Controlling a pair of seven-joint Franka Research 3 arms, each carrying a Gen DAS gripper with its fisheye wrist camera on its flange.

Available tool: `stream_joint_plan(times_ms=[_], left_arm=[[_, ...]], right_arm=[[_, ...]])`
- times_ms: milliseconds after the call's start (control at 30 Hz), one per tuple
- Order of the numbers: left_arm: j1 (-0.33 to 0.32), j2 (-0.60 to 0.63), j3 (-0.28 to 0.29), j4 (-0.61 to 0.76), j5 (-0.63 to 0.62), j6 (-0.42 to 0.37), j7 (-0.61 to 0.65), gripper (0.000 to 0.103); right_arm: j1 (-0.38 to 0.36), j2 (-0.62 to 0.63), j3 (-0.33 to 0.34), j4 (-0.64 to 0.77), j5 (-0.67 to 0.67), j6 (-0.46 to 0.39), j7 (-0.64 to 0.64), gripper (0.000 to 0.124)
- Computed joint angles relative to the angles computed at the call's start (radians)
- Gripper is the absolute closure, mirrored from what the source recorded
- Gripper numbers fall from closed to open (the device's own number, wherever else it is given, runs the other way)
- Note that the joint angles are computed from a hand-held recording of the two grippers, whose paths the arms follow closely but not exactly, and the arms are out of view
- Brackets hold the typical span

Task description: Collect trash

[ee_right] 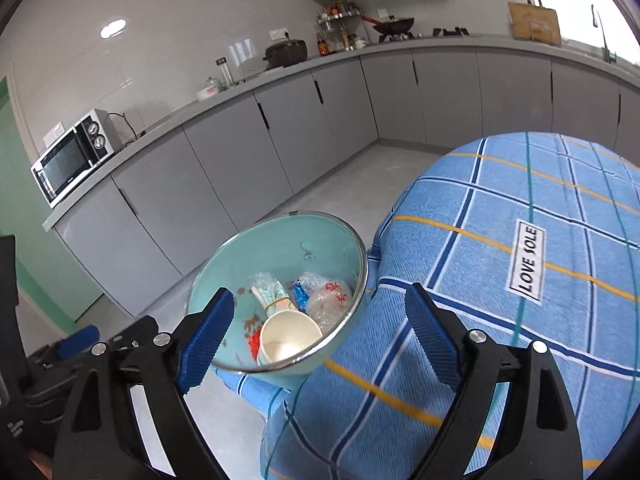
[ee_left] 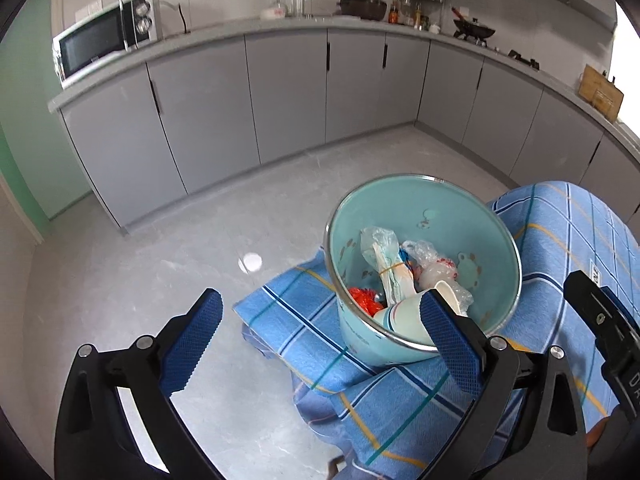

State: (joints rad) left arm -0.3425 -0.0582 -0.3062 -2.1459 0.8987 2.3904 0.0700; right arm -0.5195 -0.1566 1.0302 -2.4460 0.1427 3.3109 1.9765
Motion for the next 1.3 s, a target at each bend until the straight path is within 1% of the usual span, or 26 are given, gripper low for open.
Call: stream_joint_plan(times_ms=[67, 167, 233, 300, 400, 467, 533, 633, 767, 1000, 1100, 1300], left_arm=[[-0.008, -0.032, -0.012, -0.016, 0.032, -0.025, -0.02, 0.006], [-0.015, -0.078, -0.037, -0.034, 0.083, -0.071, -0.065, 0.006], [-0.019, -0.108, -0.053, -0.046, 0.107, -0.092, -0.089, 0.006], [-0.02, -0.136, -0.067, -0.06, 0.131, -0.108, -0.116, 0.006], [-0.021, -0.179, -0.093, -0.076, 0.178, -0.136, -0.159, 0.006], [-0.022, -0.205, -0.108, -0.084, 0.202, -0.15, -0.174, 0.006], [-0.023, -0.229, -0.119, -0.091, 0.225, -0.155, -0.178, 0.006], [-0.023, -0.269, -0.148, -0.099, 0.266, -0.19, -0.19, 0.006], [-0.021, -0.314, -0.155, -0.117, 0.284, -0.174, -0.207, 0.006], [-0.008, -0.349, -0.18, -0.126, 0.289, -0.167, -0.218, 0.006], [-0.005, -0.349, -0.192, -0.12, 0.288, -0.179, -0.21, 0.006], [-0.005, -0.347, -0.195, -0.119, 0.286, -0.177, -0.205, 0.006]], right_arm=[[0.085, -0.029, -0.079, -0.025, 0.013, 0.015, -0.003, 0.038], [0.253, -0.074, -0.236, -0.075, 0.051, 0.05, -0.022, 0.038], [0.351, -0.107, -0.326, -0.105, 0.071, 0.069, -0.027, 0.038], [0.407, -0.143, -0.372, -0.133, 0.096, 0.087, -0.034, 0.038], [0.459, -0.198, -0.406, -0.164, 0.135, 0.113, -0.055, 0.038], [0.46, -0.238, -0.396, -0.183, 0.169, 0.13, -0.076, 0.038], [0.445, -0.289, -0.365, -0.201, 0.212, 0.15, -0.096, 0.038], [0.43, -0.347, -0.327, -0.221, 0.276, 0.191, -0.125, 0.036], [0.441, -0.395, -0.308, -0.237, 0.347, 0.232, -0.165, 0.034], [0.487, -0.415, -0.323, -0.242, 0.442, 0.246, -0.244, 0.034], [0.507, -0.409, -0.336, -0.238, 0.479, 0.248, -0.277, 0.034], [0.559, -0.393, -0.364, -0.232, 0.55, 0.253, -0.338, 0.033]])
